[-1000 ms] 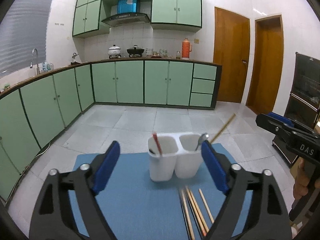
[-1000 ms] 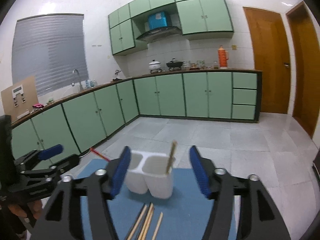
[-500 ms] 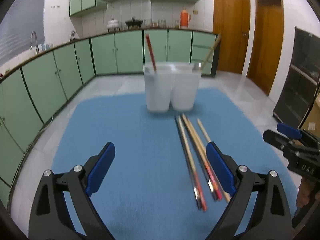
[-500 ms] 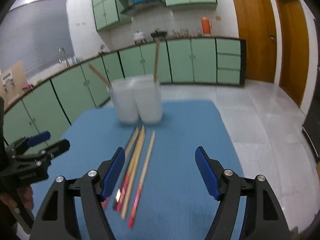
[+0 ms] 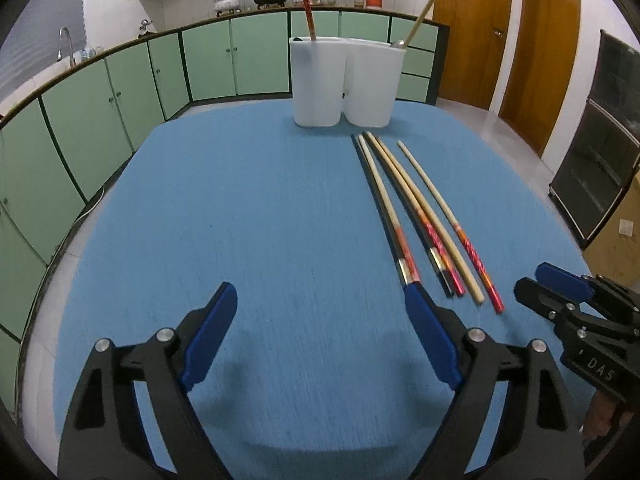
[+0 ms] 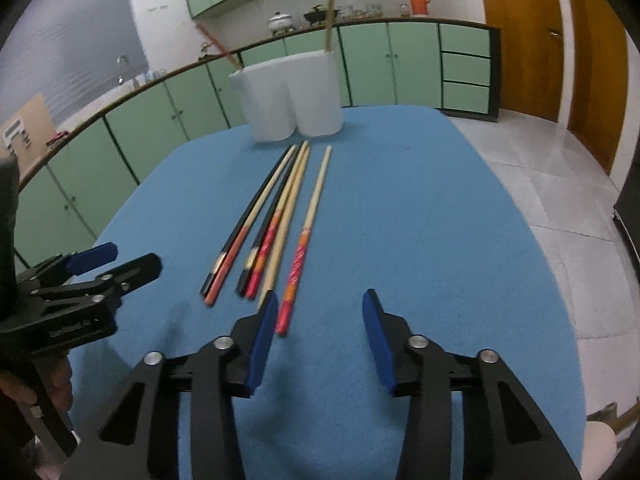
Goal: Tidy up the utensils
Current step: 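Return both open tools over the remaining chopsticks, then grasp a red chopstick with the right tool while the left tool grasps another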
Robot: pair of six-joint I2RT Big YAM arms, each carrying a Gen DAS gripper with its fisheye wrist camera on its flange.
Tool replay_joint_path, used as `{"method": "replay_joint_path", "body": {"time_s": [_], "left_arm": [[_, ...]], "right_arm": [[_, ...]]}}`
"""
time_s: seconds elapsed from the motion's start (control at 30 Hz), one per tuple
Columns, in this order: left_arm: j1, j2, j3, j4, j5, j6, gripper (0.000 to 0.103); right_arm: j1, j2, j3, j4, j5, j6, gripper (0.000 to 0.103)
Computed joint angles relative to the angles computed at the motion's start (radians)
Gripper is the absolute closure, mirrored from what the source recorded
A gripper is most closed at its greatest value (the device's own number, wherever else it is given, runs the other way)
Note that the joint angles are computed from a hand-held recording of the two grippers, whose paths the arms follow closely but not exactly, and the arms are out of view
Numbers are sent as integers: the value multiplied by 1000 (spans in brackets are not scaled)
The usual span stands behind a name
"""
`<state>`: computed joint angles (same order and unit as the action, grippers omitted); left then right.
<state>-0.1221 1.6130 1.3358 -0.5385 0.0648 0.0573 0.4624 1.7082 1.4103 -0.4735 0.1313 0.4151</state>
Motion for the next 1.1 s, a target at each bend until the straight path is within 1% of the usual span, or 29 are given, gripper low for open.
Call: {"method": "replay_joint_path", "body": {"time_s": [0.1,0.17,0.27,0.4,0.43,0.47,0.5,0.57,0.67,0.77,0.9,1.03,1.1], "left_arm": [[-5,-3,-2,-5,-3,-2,20],[-7,-2,-2,-5,-4,-6,20],[-9,1,1,-11,-1,-10,20],[-15,8,0,-15,15,-14,23],[-16,9,0,-17,16,-14,23],[-19,12,1,-21,21,-12,23],[-22,14,1,-22,21,-10,23],[-28,20,2,-27,22,-3,24],[-35,34,11,-40,15,1,24],[-46,54,27,-56,-9,5,26],[-60,66,39,-52,-30,9,26],[-66,77,58,-61,-30,5,26],[-71,82,65,-63,-28,4,29]], "right_arm": [[9,11,9,-6,-5,-11,70],[15,24,20,-19,1,-19,78],[23,36,25,-26,10,-30,81],[31,50,34,-21,42,-41,85],[33,55,39,-22,53,-46,88],[35,60,44,-23,66,-54,94],[39,65,49,-25,83,-64,96],[39,65,49,-25,92,-73,96],[31,62,45,-22,85,-67,97],[23,56,37,-16,76,-58,97],[16,53,30,-8,64,-53,97],[15,50,24,-1,61,-51,97],[13,48,20,4,57,-49,97]]}}
